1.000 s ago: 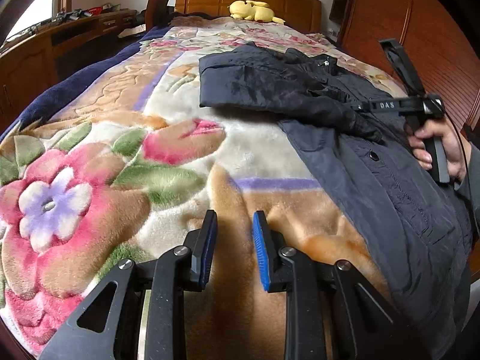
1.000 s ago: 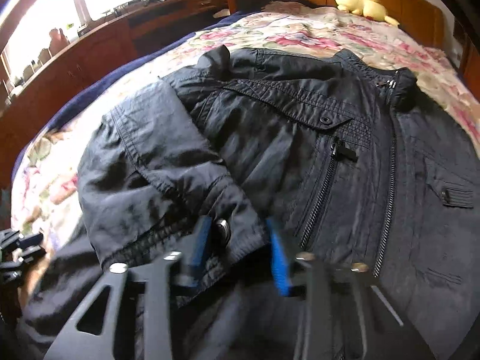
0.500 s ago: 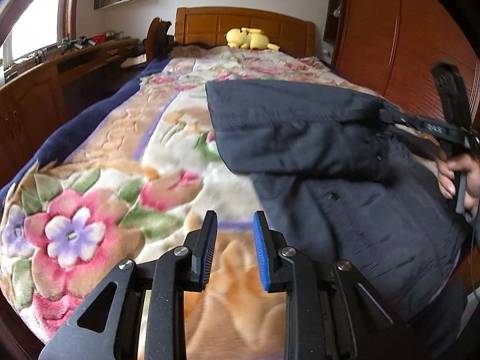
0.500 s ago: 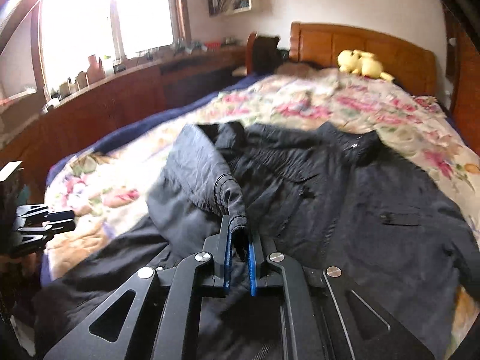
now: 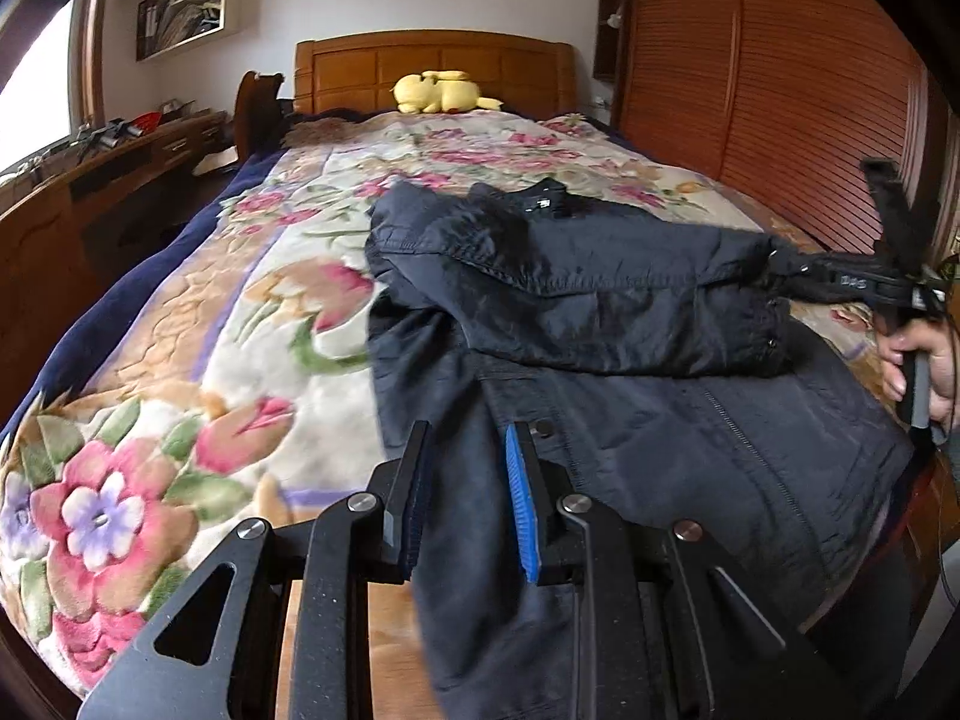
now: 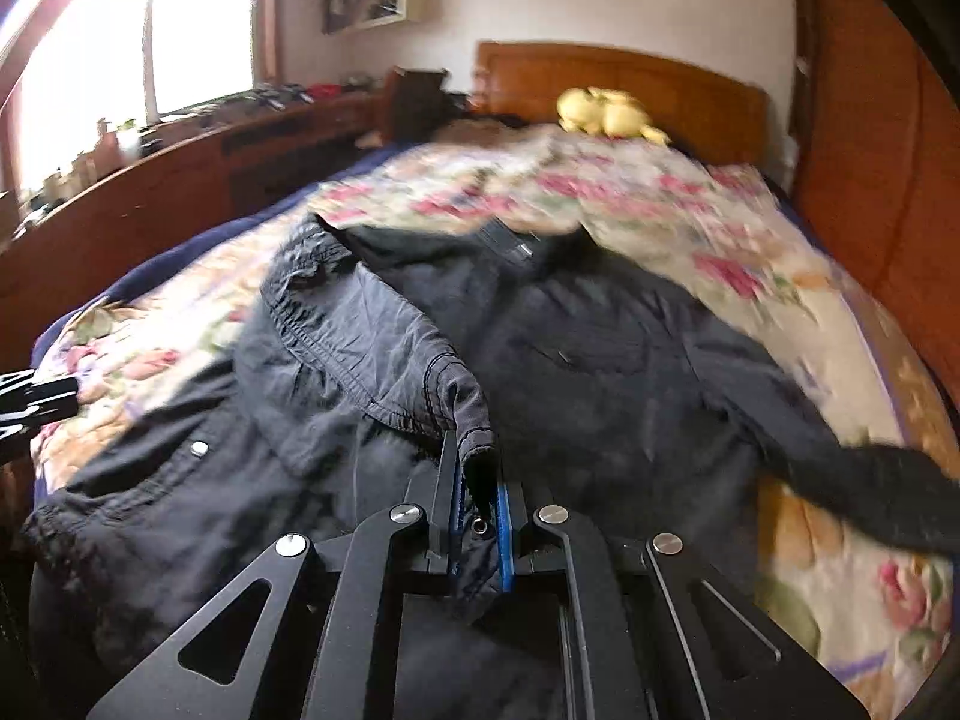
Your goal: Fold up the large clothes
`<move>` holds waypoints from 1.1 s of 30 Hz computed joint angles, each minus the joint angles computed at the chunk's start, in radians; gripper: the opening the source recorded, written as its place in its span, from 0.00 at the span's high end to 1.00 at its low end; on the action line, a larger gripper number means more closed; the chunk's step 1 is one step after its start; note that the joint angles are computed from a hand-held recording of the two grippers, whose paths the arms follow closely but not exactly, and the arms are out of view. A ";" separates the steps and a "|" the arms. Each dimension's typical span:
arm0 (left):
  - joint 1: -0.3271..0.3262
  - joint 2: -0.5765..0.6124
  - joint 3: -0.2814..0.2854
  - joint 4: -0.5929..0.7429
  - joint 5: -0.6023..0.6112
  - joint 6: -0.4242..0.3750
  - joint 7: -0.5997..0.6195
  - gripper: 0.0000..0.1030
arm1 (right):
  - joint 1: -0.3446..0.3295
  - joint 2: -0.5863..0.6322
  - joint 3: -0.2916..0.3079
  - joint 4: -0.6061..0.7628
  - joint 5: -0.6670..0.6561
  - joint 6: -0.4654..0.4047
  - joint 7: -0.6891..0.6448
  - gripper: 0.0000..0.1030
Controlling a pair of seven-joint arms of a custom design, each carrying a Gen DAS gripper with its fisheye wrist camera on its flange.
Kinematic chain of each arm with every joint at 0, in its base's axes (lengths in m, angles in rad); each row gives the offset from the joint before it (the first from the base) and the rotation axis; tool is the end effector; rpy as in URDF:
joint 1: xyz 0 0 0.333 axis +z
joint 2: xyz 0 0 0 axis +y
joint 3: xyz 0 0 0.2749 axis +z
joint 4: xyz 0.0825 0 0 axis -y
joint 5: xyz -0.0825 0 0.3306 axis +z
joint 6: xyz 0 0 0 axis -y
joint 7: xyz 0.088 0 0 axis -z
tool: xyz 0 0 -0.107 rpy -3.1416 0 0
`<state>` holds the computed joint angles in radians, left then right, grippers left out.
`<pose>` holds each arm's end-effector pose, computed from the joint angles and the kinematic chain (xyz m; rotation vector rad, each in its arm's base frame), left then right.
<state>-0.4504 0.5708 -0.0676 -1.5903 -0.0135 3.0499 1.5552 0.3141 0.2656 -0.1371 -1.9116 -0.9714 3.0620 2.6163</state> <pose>0.5935 -0.3257 0.4057 -1.3301 2.1469 -1.0703 0.5669 0.1742 0.4269 -1.7329 1.5814 -0.8065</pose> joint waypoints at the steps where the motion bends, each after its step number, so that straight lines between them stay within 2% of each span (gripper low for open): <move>1: -0.004 0.000 -0.001 0.004 0.002 -0.002 0.001 0.75 | -0.018 0.004 0.012 -0.008 0.037 0.005 -0.015 0.91; 4: -0.028 -0.005 0.011 0.012 0.017 -0.010 -0.007 0.75 | -0.048 0.013 0.021 -0.018 0.126 0.022 -0.051 0.91; 6: -0.044 -0.003 0.023 0.024 0.029 -0.020 -0.022 0.75 | -0.038 0.033 0.008 0.001 0.152 0.012 -0.047 0.91; 10: -0.066 0.010 0.041 0.051 0.054 -0.032 -0.052 0.75 | -0.032 0.026 -0.008 -0.040 0.184 0.050 -0.059 0.91; 12: -0.071 0.023 0.041 0.072 0.062 -0.043 -0.066 0.75 | 0.011 0.019 -0.057 -0.057 0.139 0.050 -0.016 0.91; 15: -0.071 0.051 0.034 0.117 0.070 -0.066 -0.078 0.75 | 0.016 -0.012 -0.071 -0.090 0.093 0.048 0.007 0.91; 16: -0.072 0.060 0.032 0.131 0.076 -0.074 -0.078 0.75 | -0.010 -0.025 -0.046 -0.103 0.111 0.048 -0.032 0.91; 17: -0.076 0.060 0.032 0.129 0.083 -0.071 -0.079 0.75 | -0.011 -0.038 -0.045 -0.116 0.096 0.042 -0.035 0.91; 19: -0.090 0.073 0.040 0.149 0.098 -0.073 -0.089 0.75 | 0.003 -0.093 -0.070 -0.151 -0.005 0.017 0.034 0.89; 20: -0.088 0.078 0.033 0.156 0.100 -0.071 -0.085 0.75 | -0.004 -0.102 -0.061 -0.154 -0.023 0.007 0.042 0.89; 23: -0.071 0.090 -0.004 0.171 0.087 -0.074 -0.064 0.75 | -0.024 -0.133 -0.035 -0.167 -0.078 -0.033 0.090 0.79; 25: -0.079 0.102 -0.005 0.192 0.082 -0.086 -0.065 0.75 | -0.049 -0.143 -0.019 -0.178 -0.106 -0.004 0.117 0.59; 26: -0.084 0.107 -0.005 0.199 0.082 -0.086 -0.067 0.75 | -0.063 -0.142 -0.009 -0.184 -0.114 0.016 0.127 0.55; 27: -0.090 0.109 -0.002 0.202 0.083 -0.084 -0.071 0.75 | -0.083 -0.138 0.008 -0.192 -0.094 0.047 0.108 0.52; 29: -0.096 0.118 -0.003 0.213 0.079 -0.087 -0.077 0.75 | -0.163 -0.124 0.099 -0.230 0.093 0.125 -0.096 0.46; 30: -0.098 0.125 -0.006 0.227 0.076 -0.096 -0.078 0.75 | -0.158 -0.118 0.104 -0.238 0.131 0.130 -0.142 0.45; 32: -0.091 0.142 -0.027 0.255 0.068 -0.119 -0.067 0.75 | -0.084 -0.108 0.041 -0.217 0.044 0.083 -0.068 0.45; 33: -0.088 0.148 -0.036 0.264 0.064 -0.123 -0.059 0.75 | -0.080 -0.101 0.040 -0.217 0.055 0.076 -0.083 0.45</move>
<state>-0.5380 0.7191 -0.1032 -1.3268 0.0509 2.9265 1.4964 0.2341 0.1649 -0.0971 -2.1289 -0.9160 3.1383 2.5333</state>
